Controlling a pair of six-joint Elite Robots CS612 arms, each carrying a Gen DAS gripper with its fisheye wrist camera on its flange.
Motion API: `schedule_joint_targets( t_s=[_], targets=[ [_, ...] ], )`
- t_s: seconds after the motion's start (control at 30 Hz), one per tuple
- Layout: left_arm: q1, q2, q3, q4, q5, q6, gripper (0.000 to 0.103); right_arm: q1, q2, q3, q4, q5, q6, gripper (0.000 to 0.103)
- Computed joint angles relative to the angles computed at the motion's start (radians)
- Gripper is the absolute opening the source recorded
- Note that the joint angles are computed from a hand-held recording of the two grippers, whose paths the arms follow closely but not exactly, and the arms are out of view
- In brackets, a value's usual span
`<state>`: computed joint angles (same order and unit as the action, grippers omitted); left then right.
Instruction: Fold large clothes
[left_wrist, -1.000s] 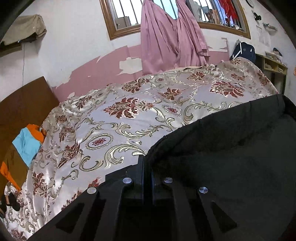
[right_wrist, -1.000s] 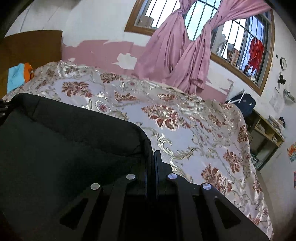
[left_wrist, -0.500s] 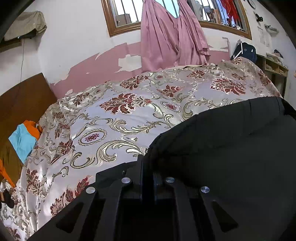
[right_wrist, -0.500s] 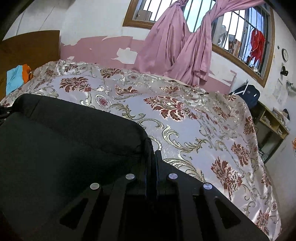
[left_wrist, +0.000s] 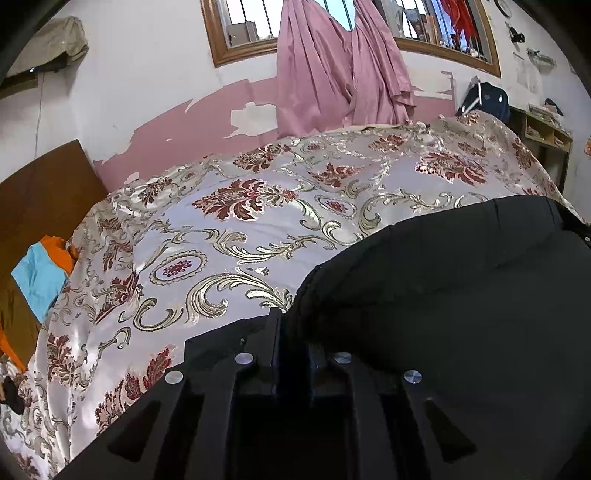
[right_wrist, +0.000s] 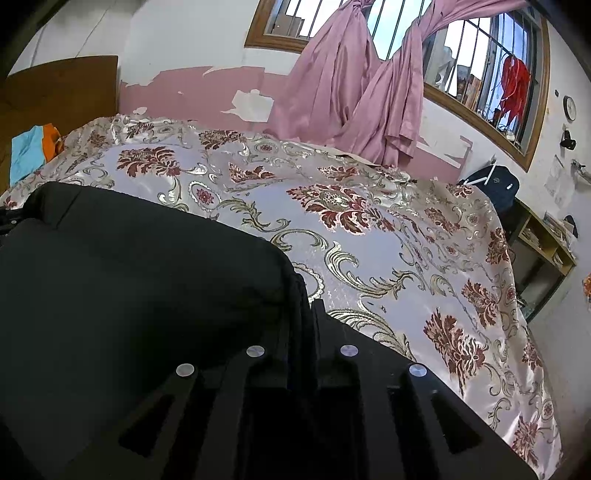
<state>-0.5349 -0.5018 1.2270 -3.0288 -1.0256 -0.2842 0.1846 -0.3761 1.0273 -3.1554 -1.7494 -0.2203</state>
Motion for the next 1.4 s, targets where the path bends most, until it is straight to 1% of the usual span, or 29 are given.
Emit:
schedule_joint_targets(
  t_s=[0.03,0.13,0.17,0.2,0.23,0.27,0.3,0.33,0.37,0.5,0.57,0.67,0.73,0.8,0.87,0.9,0.93,0.97,1.03,1.1,1.13,1.23,1.33,1.4],
  targets=[
    [0.000,-0.004,0.001,0.013,0.000,0.005,0.013,0.000,0.000,-0.002,0.012,0.000,-0.003,0.010],
    [-0.004,-0.022,0.017,0.026,0.025,0.023,0.024,-0.003,-0.007,0.001,0.032,0.010,-0.002,0.012],
    [-0.005,-0.032,0.030,0.016,0.032,0.022,0.032,-0.004,-0.015,0.009,0.034,0.011,0.003,0.018],
    [-0.004,-0.042,0.044,-0.006,0.029,0.018,0.049,-0.006,-0.023,0.020,0.021,0.010,0.011,0.031],
    [-0.002,-0.056,0.066,-0.050,0.018,0.010,0.063,-0.010,-0.032,0.036,-0.001,0.017,0.026,0.042],
    [-0.003,-0.065,0.083,-0.093,0.021,0.004,0.086,-0.016,-0.042,0.052,-0.023,0.039,0.046,0.069],
    [-0.005,-0.073,0.103,-0.157,0.036,0.003,0.091,-0.023,-0.053,0.068,-0.042,0.070,0.068,0.086],
    [-0.006,-0.077,0.113,-0.191,0.042,0.006,0.091,-0.031,-0.070,0.097,-0.074,0.105,0.096,0.086],
    [-0.007,-0.087,0.129,-0.224,0.038,0.009,0.092,-0.035,-0.086,0.123,-0.096,0.121,0.111,0.086],
    [-0.018,-0.119,0.175,-0.244,0.028,0.000,0.092,-0.039,-0.131,0.210,-0.173,0.154,0.094,0.087],
    [-0.027,-0.134,0.209,-0.277,0.001,0.001,0.093,-0.043,-0.160,0.268,-0.204,0.203,0.084,0.088],
    [-0.038,-0.149,0.264,-0.339,-0.063,0.007,0.095,-0.046,-0.190,0.339,-0.234,0.274,0.079,0.091],
    [-0.049,-0.152,0.298,-0.378,-0.102,0.019,0.096,-0.048,-0.203,0.379,-0.237,0.320,0.067,0.091],
    [-0.060,-0.149,0.321,-0.396,-0.146,0.041,0.096,-0.049,-0.211,0.411,-0.208,0.366,0.044,0.092],
    [-0.065,-0.138,0.321,-0.382,-0.172,0.050,0.096,-0.047,-0.207,0.423,-0.181,0.370,0.016,0.092],
    [-0.066,-0.129,0.315,-0.366,-0.183,0.055,0.096,-0.045,-0.202,0.423,-0.177,0.359,0.008,0.092],
    [-0.067,-0.122,0.305,-0.346,-0.181,0.056,0.096,-0.041,-0.191,0.417,-0.169,0.333,-0.005,0.092],
    [-0.066,-0.115,0.296,-0.330,-0.177,0.052,0.096,-0.040,-0.185,0.412,-0.161,0.325,-0.008,0.092],
    [-0.059,-0.097,0.276,-0.328,-0.187,0.034,0.097,-0.046,-0.172,0.395,-0.152,0.338,0.021,0.096],
    [-0.051,-0.081,0.251,-0.332,-0.179,0.019,0.103,-0.047,-0.162,0.372,-0.142,0.323,0.048,0.099],
    [-0.048,-0.076,0.241,-0.331,-0.181,0.013,0.103,-0.047,-0.155,0.354,-0.133,0.315,0.059,0.099],
    [-0.029,-0.053,0.181,-0.291,-0.212,-0.014,0.103,-0.048,-0.129,0.284,-0.079,0.308,0.101,0.100],
    [-0.007,-0.029,0.110,-0.221,-0.253,-0.063,0.103,-0.048,-0.094,0.192,0.008,0.301,0.162,0.101],
    [0.006,-0.014,0.062,-0.168,-0.262,-0.089,0.103,-0.045,-0.067,0.131,0.044,0.275,0.179,0.101]
  ],
)
